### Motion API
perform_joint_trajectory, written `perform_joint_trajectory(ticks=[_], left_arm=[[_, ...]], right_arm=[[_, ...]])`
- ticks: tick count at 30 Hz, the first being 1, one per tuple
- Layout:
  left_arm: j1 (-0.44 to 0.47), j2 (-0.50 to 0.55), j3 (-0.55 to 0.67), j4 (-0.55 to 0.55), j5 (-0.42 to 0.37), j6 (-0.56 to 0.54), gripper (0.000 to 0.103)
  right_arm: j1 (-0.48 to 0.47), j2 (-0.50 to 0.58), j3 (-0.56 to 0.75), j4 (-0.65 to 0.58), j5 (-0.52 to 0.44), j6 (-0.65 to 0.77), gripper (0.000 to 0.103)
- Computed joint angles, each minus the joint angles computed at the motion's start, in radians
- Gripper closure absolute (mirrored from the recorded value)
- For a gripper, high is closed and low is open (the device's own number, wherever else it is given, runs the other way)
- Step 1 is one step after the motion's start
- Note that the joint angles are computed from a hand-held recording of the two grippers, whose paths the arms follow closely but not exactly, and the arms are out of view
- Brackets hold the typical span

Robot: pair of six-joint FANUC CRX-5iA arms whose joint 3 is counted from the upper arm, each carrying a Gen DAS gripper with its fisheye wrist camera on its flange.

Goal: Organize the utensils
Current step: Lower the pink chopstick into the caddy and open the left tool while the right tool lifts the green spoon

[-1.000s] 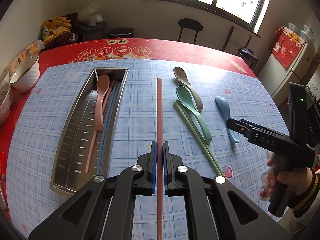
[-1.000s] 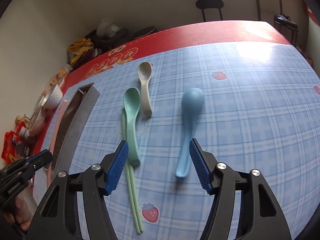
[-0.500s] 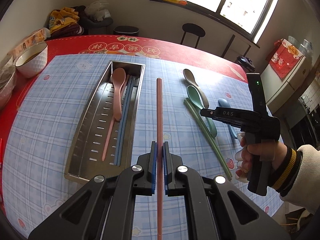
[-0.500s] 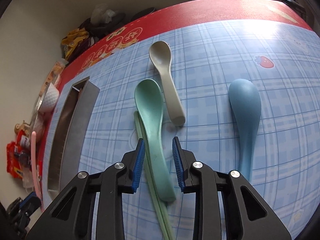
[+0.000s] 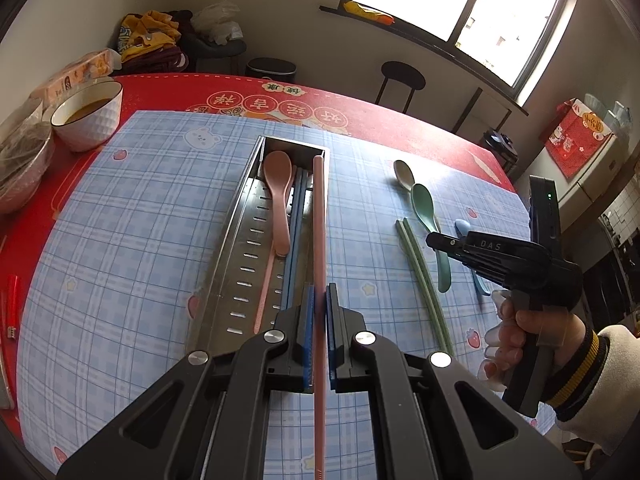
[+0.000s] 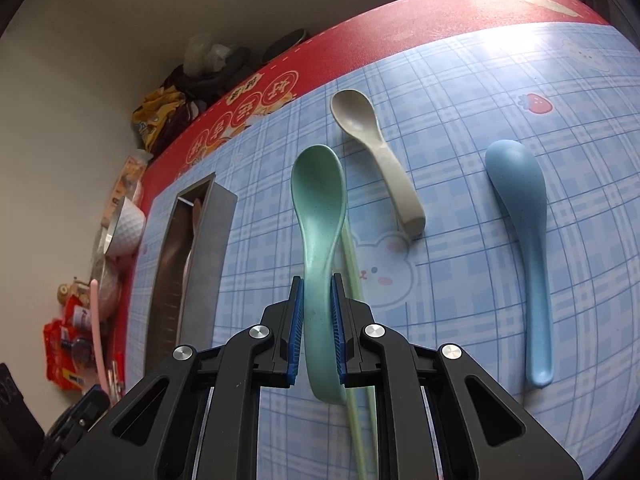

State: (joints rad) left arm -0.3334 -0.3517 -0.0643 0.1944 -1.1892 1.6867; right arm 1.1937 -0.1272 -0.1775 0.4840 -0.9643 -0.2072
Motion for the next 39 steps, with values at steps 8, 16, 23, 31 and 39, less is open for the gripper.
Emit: perform_joint_trajectory(ticks=[8,16,23,31,39], left_arm=[[0.049,0.026,0.004,0.056,0.002,-0.055,0.097],[0.116,0.107,0.021,0.163,-0.017,-0.136,0.097],[0.131,0.227,0.068,0.235,-0.010,-0.175,0.097],[0.102,0.353,0.144,0.221,-0.050,-0.181,0.097],[0.102,0.395,0.152,0.224,-0.086,-0.179,0.097]], right_arm=[[0.080,-0.020,-0.021,0.094,-0.033,-0.143,0.090],[0.133,-0.050,-0.039,0.160,-0.098,-0.247,0.090],[0.187,-0.072,-0.049,0.192,-0.197,-0.331,0.090],[0.236,-0.094,-0.063,0.199,-0.295,-0.419,0.090],[0.242,-0.101,-0.067,0.198,-0.304,-0.428,0.090]])
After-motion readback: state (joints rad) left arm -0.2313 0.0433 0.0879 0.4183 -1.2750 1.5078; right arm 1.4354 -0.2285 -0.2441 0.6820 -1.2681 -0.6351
